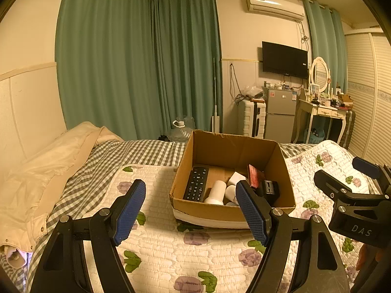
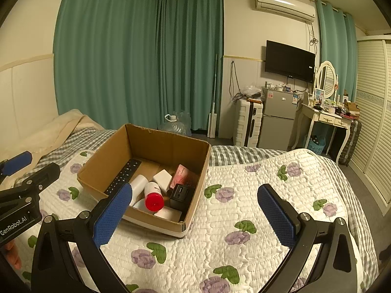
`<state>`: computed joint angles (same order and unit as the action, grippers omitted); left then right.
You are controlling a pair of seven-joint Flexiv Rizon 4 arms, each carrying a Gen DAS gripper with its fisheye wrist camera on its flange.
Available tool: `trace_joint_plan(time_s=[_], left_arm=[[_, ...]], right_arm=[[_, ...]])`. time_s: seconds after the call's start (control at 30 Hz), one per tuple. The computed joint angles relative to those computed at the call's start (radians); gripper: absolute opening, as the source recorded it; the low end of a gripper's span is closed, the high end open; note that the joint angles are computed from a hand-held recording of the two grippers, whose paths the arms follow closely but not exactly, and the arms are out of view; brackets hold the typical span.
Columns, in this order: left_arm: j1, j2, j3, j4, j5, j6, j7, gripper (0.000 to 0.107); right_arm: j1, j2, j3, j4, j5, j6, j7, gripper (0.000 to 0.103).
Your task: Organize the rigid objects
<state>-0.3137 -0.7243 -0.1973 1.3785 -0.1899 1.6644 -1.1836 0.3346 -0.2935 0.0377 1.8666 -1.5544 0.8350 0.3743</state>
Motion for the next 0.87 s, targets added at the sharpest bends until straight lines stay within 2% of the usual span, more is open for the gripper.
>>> trace_joint_plan(time_s=[0.87], left_arm=[[0.007,0.006,-0.01,0.012,0.0,-0.001,-0.009,0.079]], right_arm=[[-0.006,0.008,0.003,0.017,0.012,0.001,-0.015,0.103]])
